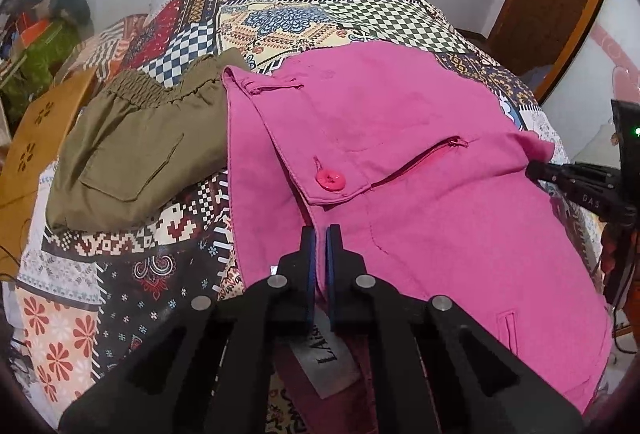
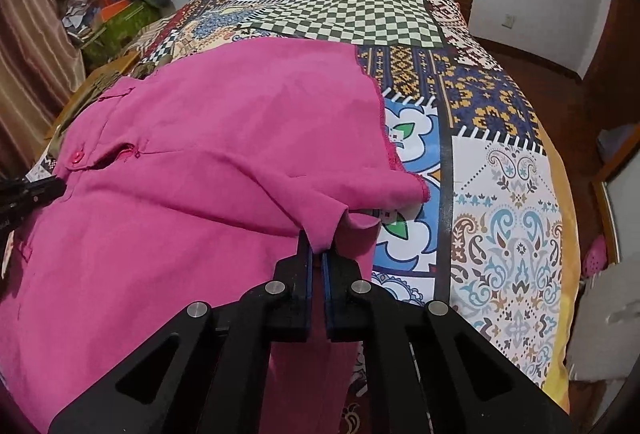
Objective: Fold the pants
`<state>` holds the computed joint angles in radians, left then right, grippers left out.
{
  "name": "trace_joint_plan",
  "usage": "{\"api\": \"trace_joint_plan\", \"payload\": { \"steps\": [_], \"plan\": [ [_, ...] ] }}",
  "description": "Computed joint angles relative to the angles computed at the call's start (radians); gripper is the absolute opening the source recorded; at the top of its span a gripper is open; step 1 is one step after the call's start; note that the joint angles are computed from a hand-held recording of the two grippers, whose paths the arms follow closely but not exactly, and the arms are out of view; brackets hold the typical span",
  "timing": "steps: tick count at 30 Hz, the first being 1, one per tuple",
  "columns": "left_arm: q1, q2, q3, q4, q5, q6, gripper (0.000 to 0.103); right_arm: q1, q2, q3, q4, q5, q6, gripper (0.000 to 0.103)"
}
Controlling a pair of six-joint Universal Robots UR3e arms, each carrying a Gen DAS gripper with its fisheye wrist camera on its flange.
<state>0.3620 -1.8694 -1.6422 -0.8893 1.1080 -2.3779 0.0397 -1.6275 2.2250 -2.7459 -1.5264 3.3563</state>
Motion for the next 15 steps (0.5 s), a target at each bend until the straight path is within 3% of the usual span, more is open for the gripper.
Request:
{"api": "trace_joint_plan", "payload": {
  "steps": [6, 10, 15],
  "plan": [
    [0.007, 0.052, -0.01, -0.021, 0.006, -0.003, 0.005, -0.008, -0.048, -0.01, 0.06, 0.033, 0.006, 0.005],
    [0.032, 0.106, 0.005, -0.078, -0.038, 0.022, 0.006, -0.013, -0.139, -0.013, 0.117, 0.028, -0.029, 0.007],
    [0.029, 0.105, 0.073, -0.121, -0.066, -0.004, 0.007, -0.024, -0.214, -0.037, 0.145, 0.012, -0.038, 0.017]
  ]
}}
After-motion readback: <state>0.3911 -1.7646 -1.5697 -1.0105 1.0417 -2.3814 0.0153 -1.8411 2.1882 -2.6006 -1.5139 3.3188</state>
